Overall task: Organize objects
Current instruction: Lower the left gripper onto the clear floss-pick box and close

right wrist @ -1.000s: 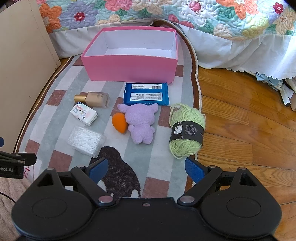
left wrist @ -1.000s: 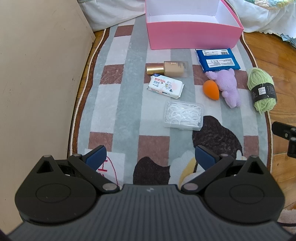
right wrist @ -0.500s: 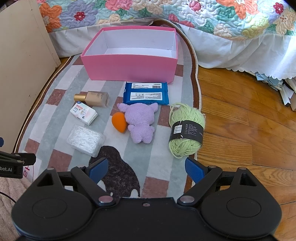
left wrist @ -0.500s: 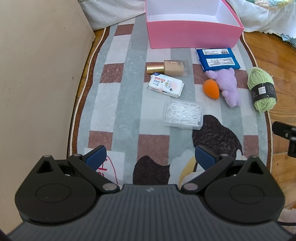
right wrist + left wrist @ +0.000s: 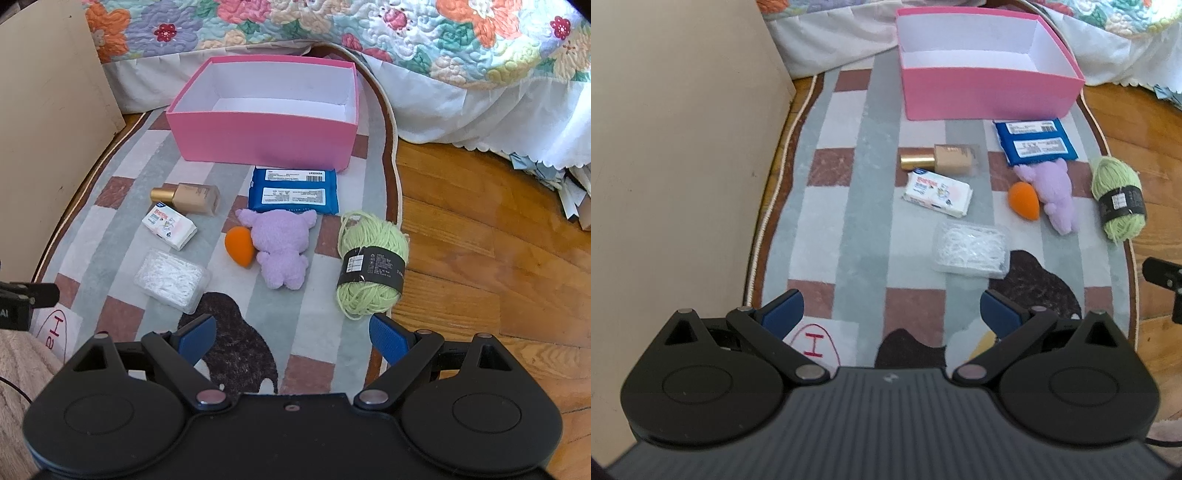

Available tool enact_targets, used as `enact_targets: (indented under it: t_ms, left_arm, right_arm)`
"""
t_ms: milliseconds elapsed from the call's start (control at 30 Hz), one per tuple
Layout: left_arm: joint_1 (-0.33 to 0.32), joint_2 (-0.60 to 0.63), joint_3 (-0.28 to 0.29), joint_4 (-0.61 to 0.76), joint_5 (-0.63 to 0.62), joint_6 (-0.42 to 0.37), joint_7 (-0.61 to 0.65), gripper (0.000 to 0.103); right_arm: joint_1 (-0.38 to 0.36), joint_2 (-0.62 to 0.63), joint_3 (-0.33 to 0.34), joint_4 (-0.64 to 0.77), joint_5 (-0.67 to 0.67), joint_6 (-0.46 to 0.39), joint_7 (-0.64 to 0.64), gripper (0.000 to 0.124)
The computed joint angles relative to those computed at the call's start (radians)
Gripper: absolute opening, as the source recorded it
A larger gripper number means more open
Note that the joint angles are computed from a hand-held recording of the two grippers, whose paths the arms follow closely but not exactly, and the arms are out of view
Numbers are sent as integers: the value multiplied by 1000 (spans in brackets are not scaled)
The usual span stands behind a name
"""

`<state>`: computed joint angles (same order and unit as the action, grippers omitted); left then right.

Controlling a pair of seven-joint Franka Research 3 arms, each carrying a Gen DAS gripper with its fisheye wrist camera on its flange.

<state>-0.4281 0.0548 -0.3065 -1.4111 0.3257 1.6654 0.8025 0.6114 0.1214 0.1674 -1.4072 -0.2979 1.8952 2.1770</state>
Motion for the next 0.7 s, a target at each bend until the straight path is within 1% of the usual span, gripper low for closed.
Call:
enact_targets:
  t_ms: [100, 167, 200, 333, 400, 433, 500, 600, 700]
  left_arm:
    - [9, -14, 6, -15, -3, 26, 16, 103]
    - [21, -26, 12, -30, -22, 58, 46, 103]
    - [28, -31, 15, -38, -31, 77, 65, 103]
    - [48, -23, 22, -45, -46, 147, 122, 103]
    - [59, -5, 28, -42, -60, 183, 129, 103]
    - [64, 5, 31, -41, -70, 195, 126, 103]
    - [75, 29, 37, -40, -99, 236, 138, 103]
    - [87, 76, 41, -31, -148, 277, 164, 101]
    - [91, 115, 42, -36, -177, 310, 172, 100]
  right_arm:
    - [2, 2, 1, 6, -4, 9, -14, 93]
    - [-3, -9, 1, -8, 8, 46, -39, 93]
    - [-8, -15, 2, -19, 18, 80, -60, 93]
    - [-36, -62, 7, -126, 86, 299, -199, 93]
    - [-49, -71, 10, -180, 121, 420, -270, 93]
    - [-55, -62, 11, -189, 145, 461, -302, 93]
    - [-62, -27, 14, -171, 213, 481, -364, 93]
    - [-67, 43, 13, -106, 308, 436, -437, 93]
    - [-69, 104, 13, -62, 403, 402, -480, 93]
